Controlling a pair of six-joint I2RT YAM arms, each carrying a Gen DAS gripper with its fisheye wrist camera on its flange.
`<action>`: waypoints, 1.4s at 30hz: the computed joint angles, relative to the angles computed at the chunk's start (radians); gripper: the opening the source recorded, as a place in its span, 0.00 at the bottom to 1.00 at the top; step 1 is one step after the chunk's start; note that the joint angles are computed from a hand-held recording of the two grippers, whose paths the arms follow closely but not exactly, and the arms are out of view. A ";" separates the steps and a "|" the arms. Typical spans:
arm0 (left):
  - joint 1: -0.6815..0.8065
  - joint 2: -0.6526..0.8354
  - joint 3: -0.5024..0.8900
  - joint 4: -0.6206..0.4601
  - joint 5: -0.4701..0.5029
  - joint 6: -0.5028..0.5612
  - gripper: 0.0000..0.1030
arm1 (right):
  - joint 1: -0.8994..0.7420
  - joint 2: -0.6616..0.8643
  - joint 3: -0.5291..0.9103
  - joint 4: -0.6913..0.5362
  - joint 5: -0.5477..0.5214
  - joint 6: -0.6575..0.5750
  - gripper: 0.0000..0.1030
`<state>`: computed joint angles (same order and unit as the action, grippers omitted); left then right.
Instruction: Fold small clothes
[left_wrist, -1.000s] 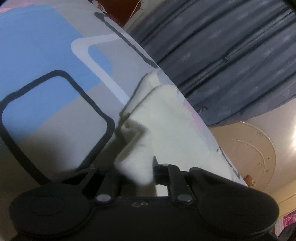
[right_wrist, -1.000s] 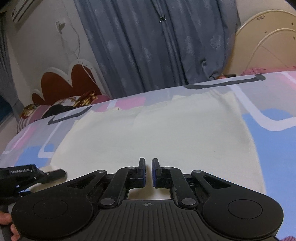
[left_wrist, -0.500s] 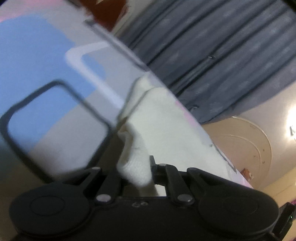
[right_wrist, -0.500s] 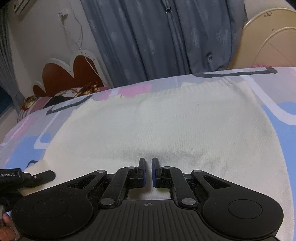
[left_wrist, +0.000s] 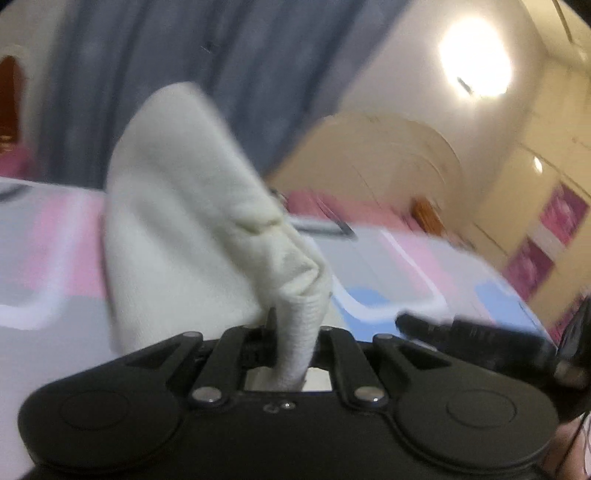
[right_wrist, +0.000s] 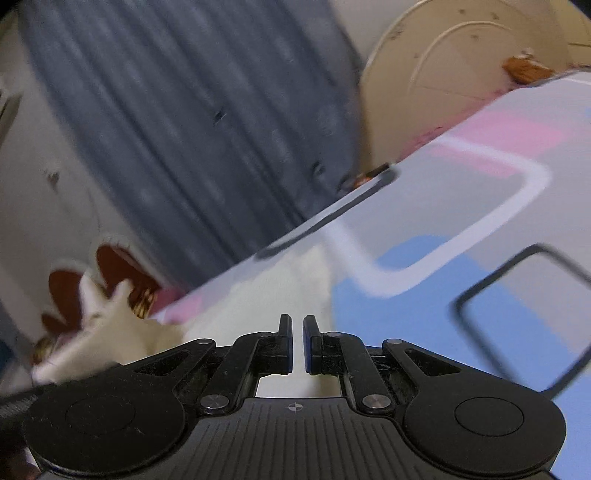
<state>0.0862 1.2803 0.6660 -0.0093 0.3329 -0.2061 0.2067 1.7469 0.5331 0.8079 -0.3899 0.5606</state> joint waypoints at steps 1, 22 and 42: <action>-0.054 0.044 0.016 -0.001 -0.013 0.001 0.08 | -0.026 -0.015 -0.012 -0.003 -0.015 -0.001 0.07; 0.258 0.254 0.085 0.042 0.014 0.116 0.53 | 0.079 0.138 0.167 -0.124 -0.050 -0.170 0.43; 0.167 0.264 0.099 -0.014 -0.040 0.231 0.43 | 0.116 0.123 0.145 -0.168 0.032 -0.329 0.08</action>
